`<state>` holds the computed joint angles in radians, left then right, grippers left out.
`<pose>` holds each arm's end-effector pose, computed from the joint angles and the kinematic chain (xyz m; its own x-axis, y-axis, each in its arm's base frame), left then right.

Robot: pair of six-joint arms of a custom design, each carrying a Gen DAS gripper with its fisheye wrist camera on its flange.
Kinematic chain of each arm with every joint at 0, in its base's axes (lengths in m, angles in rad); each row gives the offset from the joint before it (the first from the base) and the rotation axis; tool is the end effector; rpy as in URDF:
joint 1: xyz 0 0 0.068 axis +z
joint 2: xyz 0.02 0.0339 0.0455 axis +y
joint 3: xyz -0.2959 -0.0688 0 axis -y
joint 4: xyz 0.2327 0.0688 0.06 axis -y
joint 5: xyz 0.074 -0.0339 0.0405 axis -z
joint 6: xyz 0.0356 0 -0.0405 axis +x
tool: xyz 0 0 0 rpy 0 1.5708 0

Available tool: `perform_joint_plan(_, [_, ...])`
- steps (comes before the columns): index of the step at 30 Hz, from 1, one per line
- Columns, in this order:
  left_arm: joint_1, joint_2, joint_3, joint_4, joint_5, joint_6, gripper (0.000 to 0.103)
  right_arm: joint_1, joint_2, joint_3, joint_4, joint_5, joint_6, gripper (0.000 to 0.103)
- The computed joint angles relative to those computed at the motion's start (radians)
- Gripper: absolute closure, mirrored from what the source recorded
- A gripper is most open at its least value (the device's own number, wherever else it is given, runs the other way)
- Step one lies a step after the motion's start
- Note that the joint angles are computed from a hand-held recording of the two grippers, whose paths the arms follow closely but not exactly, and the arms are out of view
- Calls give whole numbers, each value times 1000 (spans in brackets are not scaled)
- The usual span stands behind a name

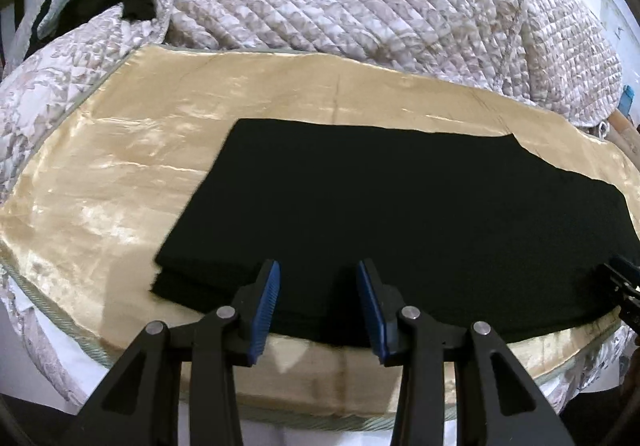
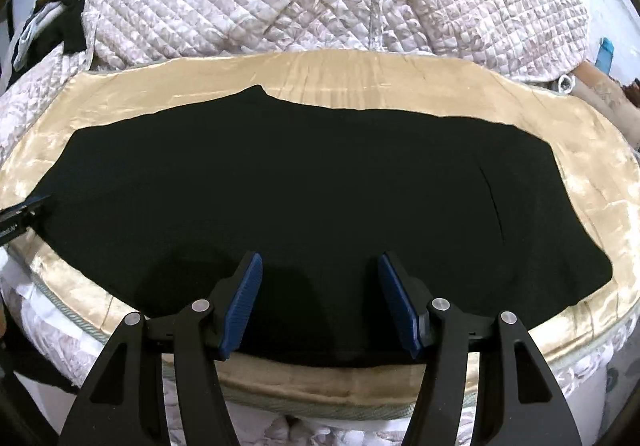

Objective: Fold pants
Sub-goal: 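Open both grippers and pull them back from the folded pants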

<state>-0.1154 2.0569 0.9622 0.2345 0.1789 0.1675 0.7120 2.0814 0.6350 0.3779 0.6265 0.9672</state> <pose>0.3860 -0.0511 0.1132 -0.7043 0.2468 -0.6656 0.3509 0.9361 -0.0242 0.2427 0.1819 0.0581 -0.6364 0.3317 -0.6964 0.3672 0.9242 0.1047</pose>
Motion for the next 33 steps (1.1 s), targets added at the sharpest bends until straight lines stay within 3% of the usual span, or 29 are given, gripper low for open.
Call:
perform_joint_plan(4, [18,-11,1,-8,7,-22,59,-1,-46,-59,10,64,34,42])
perform_joint_plan(9, [16,16,34,-41,-27,-35,58,-74,-50,-127,-8,26,176,42])
perform_joint_plan(12, [14,7,28,-34,-12,-32,58,-62,-73,-130,-18,67,197,42])
perform_joint_plan(33, [41,-17,-51,43,79,-4,58,-24,-19,-73,109,3,52,42])
